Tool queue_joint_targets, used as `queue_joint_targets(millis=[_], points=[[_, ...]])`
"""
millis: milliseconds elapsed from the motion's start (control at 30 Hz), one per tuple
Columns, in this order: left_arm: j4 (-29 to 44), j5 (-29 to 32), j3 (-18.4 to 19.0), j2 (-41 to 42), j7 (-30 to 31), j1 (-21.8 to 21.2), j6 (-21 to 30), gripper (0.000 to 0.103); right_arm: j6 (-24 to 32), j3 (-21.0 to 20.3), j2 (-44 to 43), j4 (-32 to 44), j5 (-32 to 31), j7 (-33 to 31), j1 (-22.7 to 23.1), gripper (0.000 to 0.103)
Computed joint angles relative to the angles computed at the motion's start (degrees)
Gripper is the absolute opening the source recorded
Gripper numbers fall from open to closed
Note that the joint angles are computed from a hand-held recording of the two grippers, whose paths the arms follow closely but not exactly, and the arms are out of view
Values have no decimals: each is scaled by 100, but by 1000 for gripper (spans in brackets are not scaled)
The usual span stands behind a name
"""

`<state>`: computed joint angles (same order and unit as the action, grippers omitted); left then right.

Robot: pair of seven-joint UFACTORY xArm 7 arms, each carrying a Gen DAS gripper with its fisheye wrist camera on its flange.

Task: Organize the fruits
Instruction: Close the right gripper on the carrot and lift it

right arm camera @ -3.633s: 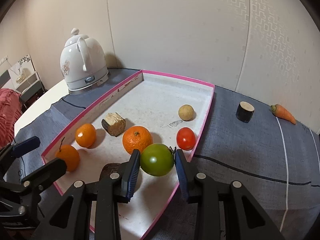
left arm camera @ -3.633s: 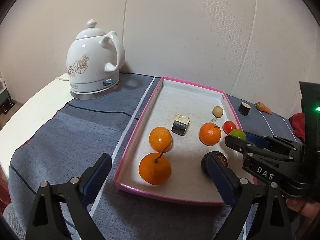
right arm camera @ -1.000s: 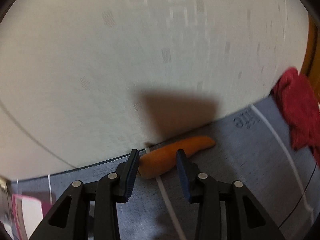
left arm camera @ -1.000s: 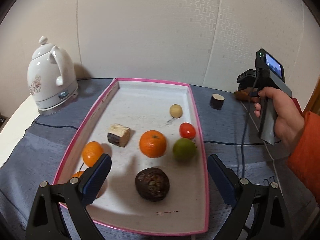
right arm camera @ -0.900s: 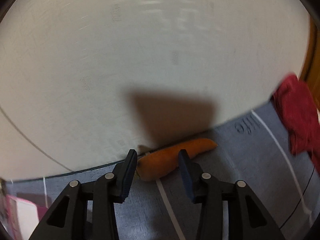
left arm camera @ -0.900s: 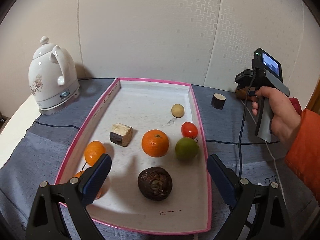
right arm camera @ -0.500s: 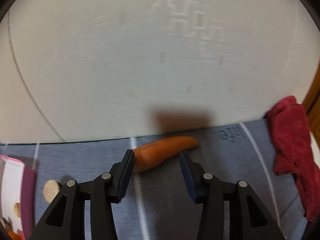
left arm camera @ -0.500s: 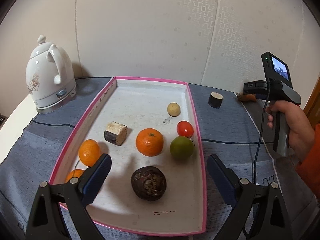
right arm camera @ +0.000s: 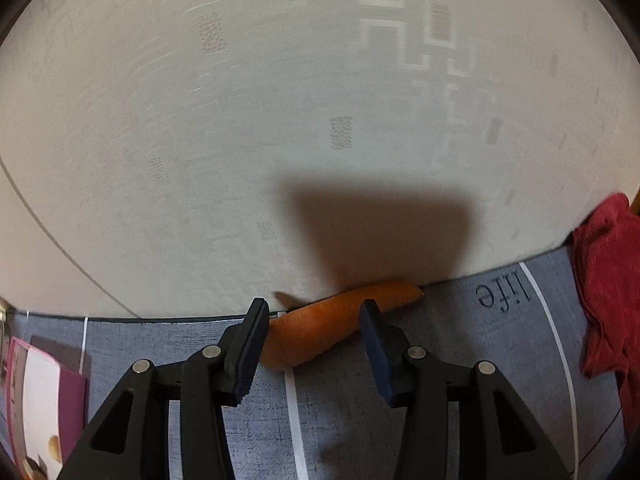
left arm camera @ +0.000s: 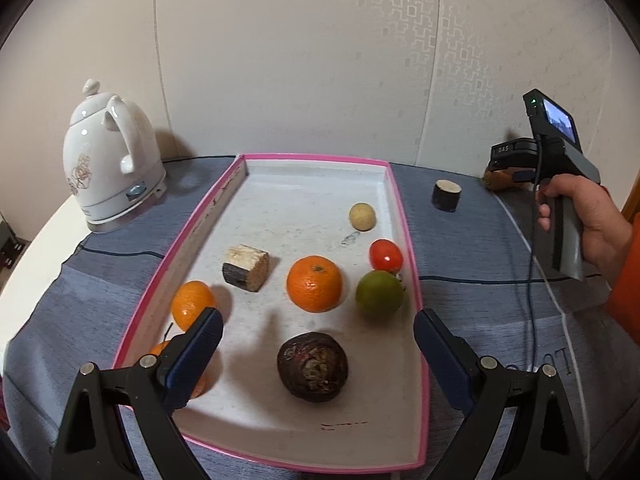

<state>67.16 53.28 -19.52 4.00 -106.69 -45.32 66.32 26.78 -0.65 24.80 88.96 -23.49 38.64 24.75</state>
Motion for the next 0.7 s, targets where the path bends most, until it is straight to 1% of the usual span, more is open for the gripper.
queue_joint_targets(millis=[67,133,233,333,367,400,433,500,533,567,600,633,667,700], points=[[69,-44,-11,41,67,-23,124,97,116,17,73,133,-2,-109,1,49],[84,-45,-9,40,86,-40,115,97,379,17,179,382,15,-68,87,49],[128,-32,-4,67,93,-58,99,97,914,29,336,842,137,82,163,49],[191,-24,7,117,153,-84,87,97,1394,-55,554,1294,-81,190,362,51],[209,-22,12,127,178,-95,94,97,1523,-43,634,1458,-131,86,379,48],[209,-20,18,118,205,-102,81,97,1589,-15,671,1549,-186,-84,392,42],[192,-6,23,96,216,-106,73,97,1561,-5,640,1524,-224,-179,393,33],[170,34,23,50,210,-111,130,97,1499,77,319,1131,-146,-381,303,33],[135,49,23,12,179,-103,132,97,1408,87,48,756,-121,-382,237,33],[85,62,23,-39,110,-84,95,97,1450,51,-93,565,-198,-309,232,33],[48,56,19,-75,66,-59,56,97,1515,-56,-375,161,-421,-126,242,33],[16,54,10,-101,14,-36,19,97,1486,-39,-535,-62,-480,-77,149,33],[-12,61,-1,-114,-46,-16,-27,97,1266,-72,-770,-437,-401,-22,50,35],[-33,75,-11,-116,-93,1,-83,97,807,121,-1050,-891,-88,-96,-290,35]])
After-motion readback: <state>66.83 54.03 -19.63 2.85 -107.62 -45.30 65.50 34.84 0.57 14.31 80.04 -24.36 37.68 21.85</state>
